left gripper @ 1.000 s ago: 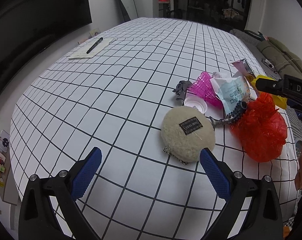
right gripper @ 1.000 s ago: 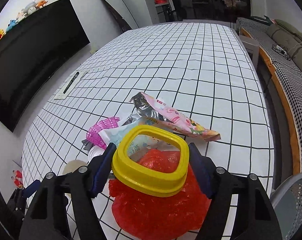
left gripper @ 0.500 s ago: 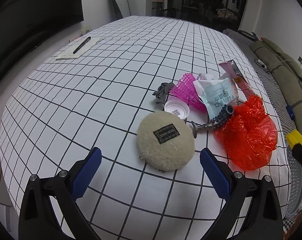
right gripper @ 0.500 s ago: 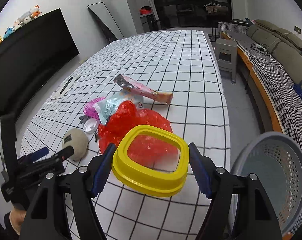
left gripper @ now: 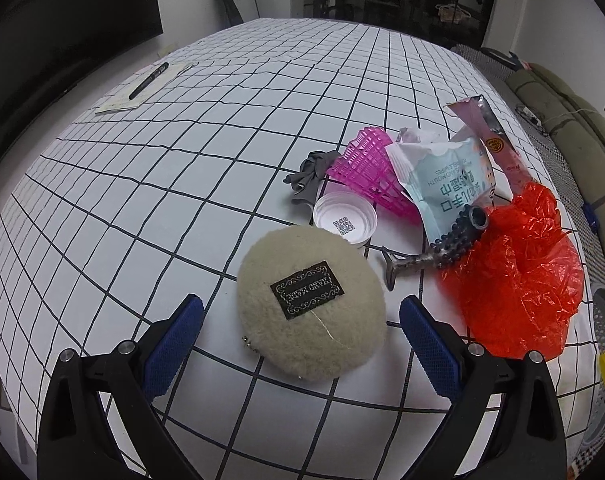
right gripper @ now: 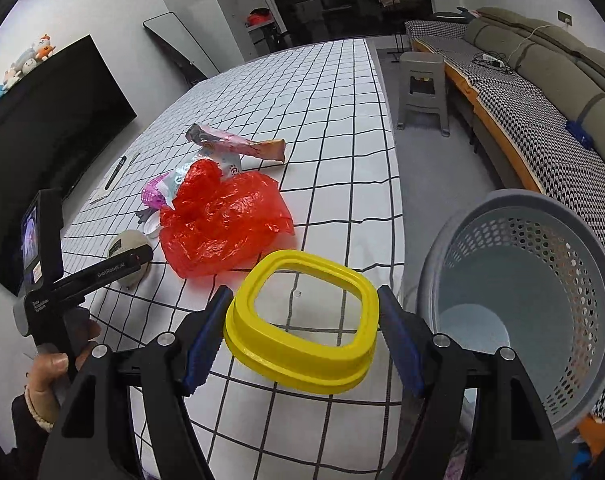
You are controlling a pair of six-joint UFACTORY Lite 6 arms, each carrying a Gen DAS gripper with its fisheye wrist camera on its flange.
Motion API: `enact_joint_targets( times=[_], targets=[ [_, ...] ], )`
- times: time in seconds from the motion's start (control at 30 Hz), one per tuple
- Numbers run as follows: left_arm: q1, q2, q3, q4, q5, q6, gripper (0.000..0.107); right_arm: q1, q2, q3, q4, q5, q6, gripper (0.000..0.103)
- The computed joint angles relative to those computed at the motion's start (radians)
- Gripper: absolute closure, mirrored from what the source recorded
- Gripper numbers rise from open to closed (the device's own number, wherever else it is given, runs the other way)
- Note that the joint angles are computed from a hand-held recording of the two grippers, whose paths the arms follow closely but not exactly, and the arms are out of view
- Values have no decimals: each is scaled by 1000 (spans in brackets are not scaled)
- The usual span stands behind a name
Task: Collect trash
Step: 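Lift the yellow lid with the right tool while the left tool grasps the beige ball, then carry lid and ball over the grey basket and open both tools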
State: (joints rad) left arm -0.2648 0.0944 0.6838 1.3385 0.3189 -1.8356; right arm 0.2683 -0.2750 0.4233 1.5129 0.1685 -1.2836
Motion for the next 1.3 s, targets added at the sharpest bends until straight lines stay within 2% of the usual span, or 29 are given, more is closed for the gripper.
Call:
enact_joint_targets(
  times=[0.1, 0.17, 0.27, 0.37, 0.57, 0.7, 0.83, 1.03, 1.2, 1.3],
  targets=[
    [1, -3, -9, 32, -20, -30, 34, -29, -18, -23, 11, 17, -23, 33],
    [17, -6, -18, 39, -55, -33, 44, -40, -30, -37, 16, 24, -32, 33],
    [28, -51, -59, 85, -77, -77, 46, -60, -53, -60, 17, 37, -42, 33],
    [14, -130, -108, 50, -65, -46, 47, -78, -73, -72, 1, 46, -30, 33],
    [-106, -357, -167, -196, 41, 169, 47, -159, -149, -107, -113, 89, 47, 33],
    [-274, -403, -102, -246, 132, 179, 47, -308, -227, -128, -287, 162, 152, 33],
    [-465, -277, 56, -199, 186, 115, 47, -525, -268, -135, -365, 254, 108, 33],
    [-625, 75, 388, -247, 126, 200, 47, -923, -135, -86, -312, 402, -174, 33],
    [-692, 357, 662, -376, 104, 354, 47, -1084, 22, -29, -242, 390, -382, 33],
    [-717, 497, 804, -451, 125, 447, 47, -1134, 143, 21, -196, 388, -484, 33]
  ],
)
